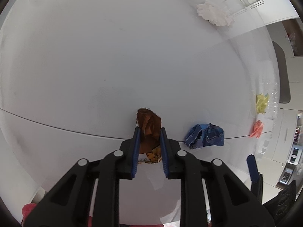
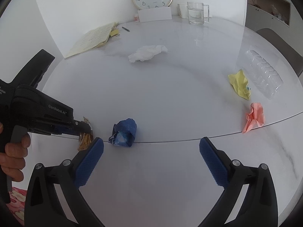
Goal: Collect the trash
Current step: 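Grasp the brown wrapper with the left tool while the right tool grasps the blue crumpled paper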
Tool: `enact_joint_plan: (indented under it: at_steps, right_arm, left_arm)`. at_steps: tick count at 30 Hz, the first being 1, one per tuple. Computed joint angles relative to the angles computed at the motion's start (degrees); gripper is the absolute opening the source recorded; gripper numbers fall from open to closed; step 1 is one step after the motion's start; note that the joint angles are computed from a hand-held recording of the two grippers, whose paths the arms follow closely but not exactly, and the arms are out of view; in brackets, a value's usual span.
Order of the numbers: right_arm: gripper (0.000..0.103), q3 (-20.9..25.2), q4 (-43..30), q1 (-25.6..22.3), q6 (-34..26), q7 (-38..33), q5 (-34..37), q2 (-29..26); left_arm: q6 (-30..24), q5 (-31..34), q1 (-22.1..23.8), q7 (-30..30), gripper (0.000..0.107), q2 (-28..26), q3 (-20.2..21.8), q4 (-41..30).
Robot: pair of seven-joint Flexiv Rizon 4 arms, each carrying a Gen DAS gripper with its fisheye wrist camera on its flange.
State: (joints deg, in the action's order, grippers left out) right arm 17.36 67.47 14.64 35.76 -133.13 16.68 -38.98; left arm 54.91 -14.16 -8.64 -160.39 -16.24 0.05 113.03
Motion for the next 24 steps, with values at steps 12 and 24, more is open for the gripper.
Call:
enact_joint_plan:
  at_steps: [12, 24]
  right_arm:
    - [0.1, 0.39, -0.28, 1.14, -0.17, -0.25, 0.22, -0.61]
    - [0.09, -0.23, 2.78, 5.41, 6.34, 4.12, -3.32, -1.45]
  left_arm:
    - [4.54, -0.25, 1.1, 14.44, 0.017, 1.81, -1.17, 0.43]
    - [1.42, 9.21, 1.57, 22.9, 0.017, 6.63, 1.36, 1.75]
